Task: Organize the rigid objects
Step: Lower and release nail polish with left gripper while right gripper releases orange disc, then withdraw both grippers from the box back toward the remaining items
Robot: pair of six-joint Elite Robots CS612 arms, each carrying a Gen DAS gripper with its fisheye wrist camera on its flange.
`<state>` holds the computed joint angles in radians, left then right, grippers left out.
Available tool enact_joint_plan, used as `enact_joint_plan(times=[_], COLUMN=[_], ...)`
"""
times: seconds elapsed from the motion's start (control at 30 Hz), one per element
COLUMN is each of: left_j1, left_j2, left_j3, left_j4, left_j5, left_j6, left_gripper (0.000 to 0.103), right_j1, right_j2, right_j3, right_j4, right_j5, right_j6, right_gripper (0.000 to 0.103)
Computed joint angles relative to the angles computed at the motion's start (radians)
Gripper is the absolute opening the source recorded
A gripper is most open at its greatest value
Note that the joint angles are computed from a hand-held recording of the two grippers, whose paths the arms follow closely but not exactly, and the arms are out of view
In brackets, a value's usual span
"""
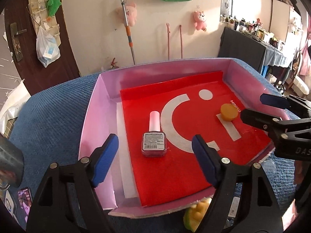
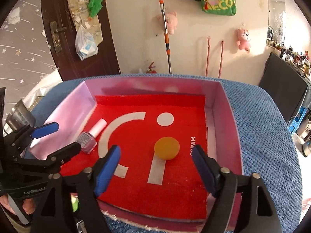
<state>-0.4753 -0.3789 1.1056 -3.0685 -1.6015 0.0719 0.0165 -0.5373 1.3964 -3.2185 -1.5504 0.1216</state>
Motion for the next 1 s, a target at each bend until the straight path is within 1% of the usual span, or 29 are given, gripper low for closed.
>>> enact_joint_plan(times=[0.07, 0.2, 0.3, 0.47, 0.67, 0.77, 1.0], left_j1=[0.002, 0.004, 0.006, 0.008, 0.006, 0.008, 0.002], left_j2=[-0.006, -0.019, -0.028, -0.042, -0.062, -0.072, -0.093], left_j3=[0.009, 0.031, 0.051, 0.086, 0.138, 0.164, 0.225], left_j4=[-0.004, -0.009, -0.025, -0.065, -0.125, -0.147, -0.203], left_j5=[-0.010, -0.037, -0.054, -0.066, -0.059, -0.073, -0.064], left_j6=[-0.005, -0.015, -0.026, -0.044, -0.046, -0.059, -0.067], left_gripper=[0.077, 0.077, 0.077, 0.078, 0.078, 0.078, 0.078], right_j1=[0.000, 0.003, 0.003, 0.002, 0.007, 0.013, 0.034], right_j2=[-0.007, -0.024, -0.035, -0.049, -0.058, -0.063, -0.068], right_j3=[0.016, 0.052, 0.076, 0.114, 0.152, 0.177, 0.227], right_j4=[-0.028, -0.095, -0.143, -0.208, -0.284, -0.349, -0.501], right_j5=[0.004, 0.004, 0.013, 0.035, 0.036, 0.020, -0.045], right_j6=[0.003, 0.004, 0.009, 0.022, 0.027, 0.024, 0.000], right_gripper=[0.086, 0.099, 0.103, 0.103, 0.103, 0.103, 0.103])
